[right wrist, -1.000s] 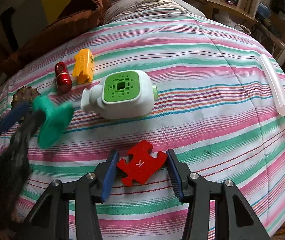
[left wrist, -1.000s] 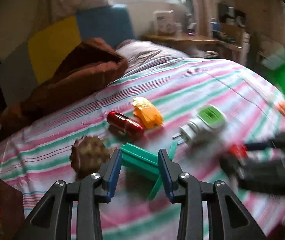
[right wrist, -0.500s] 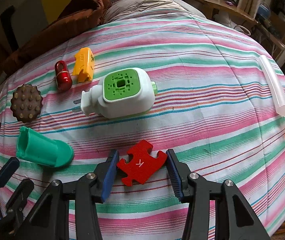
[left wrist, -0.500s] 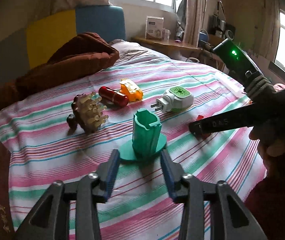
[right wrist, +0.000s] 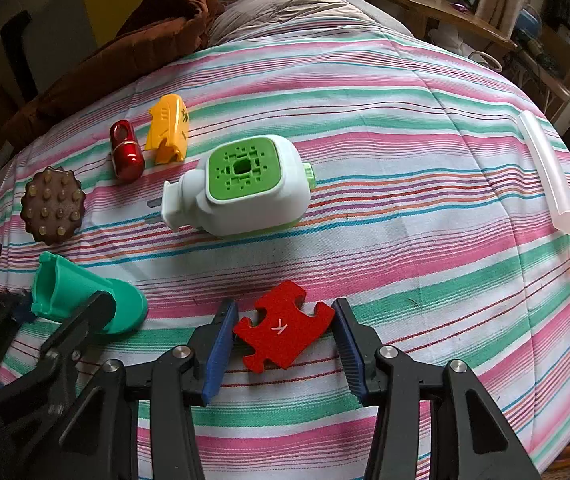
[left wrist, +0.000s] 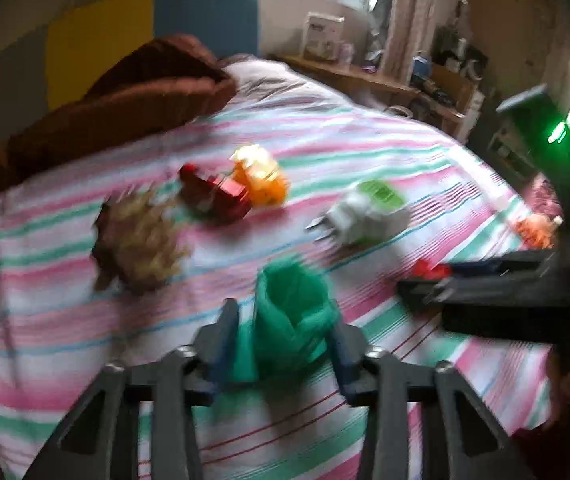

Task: Organize rigid objects
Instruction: 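Grasp the green spool with the left tool while the right tool holds the red puzzle piece, then place the green spool upright in the gold tray and open the left tool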

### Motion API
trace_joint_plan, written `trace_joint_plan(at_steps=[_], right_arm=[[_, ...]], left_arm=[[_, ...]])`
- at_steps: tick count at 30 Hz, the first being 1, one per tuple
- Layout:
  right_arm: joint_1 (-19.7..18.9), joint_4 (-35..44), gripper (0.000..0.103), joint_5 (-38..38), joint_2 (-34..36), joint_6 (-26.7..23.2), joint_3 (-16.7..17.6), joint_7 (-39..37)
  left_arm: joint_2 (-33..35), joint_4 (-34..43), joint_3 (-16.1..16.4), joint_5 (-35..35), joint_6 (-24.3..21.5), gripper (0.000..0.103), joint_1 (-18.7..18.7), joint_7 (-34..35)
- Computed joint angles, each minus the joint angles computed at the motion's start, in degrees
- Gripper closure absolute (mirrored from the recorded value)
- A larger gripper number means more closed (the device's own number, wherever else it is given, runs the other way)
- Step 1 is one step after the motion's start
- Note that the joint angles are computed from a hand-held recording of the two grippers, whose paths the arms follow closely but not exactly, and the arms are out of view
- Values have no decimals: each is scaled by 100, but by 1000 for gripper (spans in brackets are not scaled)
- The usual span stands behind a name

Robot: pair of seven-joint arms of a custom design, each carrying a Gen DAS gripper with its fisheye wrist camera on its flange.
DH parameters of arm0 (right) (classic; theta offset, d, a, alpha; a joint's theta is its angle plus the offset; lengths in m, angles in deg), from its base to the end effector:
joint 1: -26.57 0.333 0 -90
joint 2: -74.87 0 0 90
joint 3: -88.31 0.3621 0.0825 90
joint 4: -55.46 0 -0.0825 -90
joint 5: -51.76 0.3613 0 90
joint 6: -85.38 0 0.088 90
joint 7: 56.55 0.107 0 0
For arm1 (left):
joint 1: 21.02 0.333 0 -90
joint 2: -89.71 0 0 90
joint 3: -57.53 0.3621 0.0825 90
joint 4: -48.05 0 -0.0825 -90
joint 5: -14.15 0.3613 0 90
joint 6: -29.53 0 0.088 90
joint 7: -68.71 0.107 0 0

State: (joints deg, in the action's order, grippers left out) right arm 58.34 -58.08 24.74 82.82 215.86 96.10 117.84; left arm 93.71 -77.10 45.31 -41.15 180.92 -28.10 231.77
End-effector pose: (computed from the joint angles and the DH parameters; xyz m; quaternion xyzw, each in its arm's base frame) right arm 0.4623 0.3633 0.4727 -0.4983 0.8445 -0.1495 0.1272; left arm 0.5311 -0.1612 0.4505 -0.3402 0.8739 -0.3408 0.0663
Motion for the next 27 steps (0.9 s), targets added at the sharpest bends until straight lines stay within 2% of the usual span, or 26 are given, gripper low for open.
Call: trace_joint_plan(at_steps=[1, 8, 14, 18, 21, 27], right_arm=[[1, 7, 53, 0, 7, -5, -1, 0], [-2, -7, 54, -37, -3, 16, -10, -29], [-14, -160, 54, -93, -84, 394, 16, -55], [-62, -237, 54, -81, -50, 944, -3, -182], [-95, -372, 54, -19, -70, 1382, -27, -225], [-57, -350, 54, -18, -28, 1436, -39, -364]], left_arm=[[-38, -26, 9, -292, -69, 72, 55, 232], [-203, -215, 169, -639, -50, 72, 142, 425], [-456, -446, 357, -823, -259, 72, 259, 555], [-788, -689, 575, -1029, -685, 72, 371, 778], [-1031, -896, 726, -919, -971, 72, 437, 822], [-1411, -989, 1111, -998, -1797, 72, 638, 966]])
